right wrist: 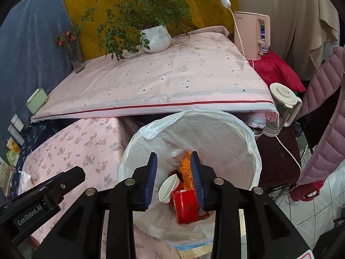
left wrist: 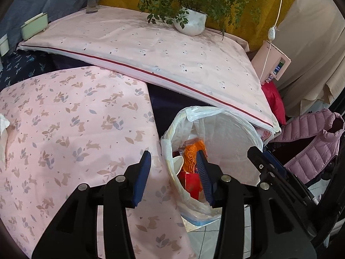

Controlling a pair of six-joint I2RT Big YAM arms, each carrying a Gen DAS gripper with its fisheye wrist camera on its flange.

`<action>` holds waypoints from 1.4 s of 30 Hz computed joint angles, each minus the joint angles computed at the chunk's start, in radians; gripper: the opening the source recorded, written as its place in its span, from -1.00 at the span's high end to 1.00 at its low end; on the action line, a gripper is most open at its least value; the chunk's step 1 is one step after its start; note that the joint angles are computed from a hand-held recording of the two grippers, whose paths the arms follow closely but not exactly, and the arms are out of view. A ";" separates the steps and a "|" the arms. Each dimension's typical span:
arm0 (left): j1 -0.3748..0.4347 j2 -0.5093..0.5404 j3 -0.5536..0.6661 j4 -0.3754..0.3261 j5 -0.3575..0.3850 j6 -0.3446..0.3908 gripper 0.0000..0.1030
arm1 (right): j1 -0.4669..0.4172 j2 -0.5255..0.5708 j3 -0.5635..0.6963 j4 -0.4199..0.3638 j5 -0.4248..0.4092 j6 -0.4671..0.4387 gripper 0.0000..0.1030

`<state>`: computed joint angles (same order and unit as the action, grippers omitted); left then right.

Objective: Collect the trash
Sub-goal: 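Open both tools to drop the bag and envelope into the bin, then grasp a white tissue with the left tool while the right tool grasps another tissue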

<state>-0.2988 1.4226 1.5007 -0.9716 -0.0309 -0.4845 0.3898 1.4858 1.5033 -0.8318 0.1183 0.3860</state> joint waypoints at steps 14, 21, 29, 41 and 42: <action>0.081 -0.101 -0.093 0.003 -0.003 -0.001 0.19 | 0.111 0.018 0.055 -0.038 0.052 -0.045 0.21; 0.153 -0.155 -0.138 0.000 0.012 0.006 0.19 | 0.182 0.050 0.101 -0.063 0.069 -0.051 0.15; 0.263 -0.220 -0.201 0.003 0.033 0.018 0.19 | 0.263 0.101 0.172 -0.091 0.090 -0.059 0.09; 0.504 -0.304 -0.294 -0.011 0.041 0.070 -0.01 | 0.396 0.214 0.310 -0.137 0.080 -0.070 0.05; 0.525 -0.309 -0.300 -0.012 0.037 0.079 -0.02 | 0.408 0.225 0.324 -0.142 0.074 -0.072 0.05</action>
<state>0.2262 1.1137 1.2003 -0.9840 0.0061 -0.4057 0.7974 1.7109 1.8269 -0.9737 0.1926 0.3136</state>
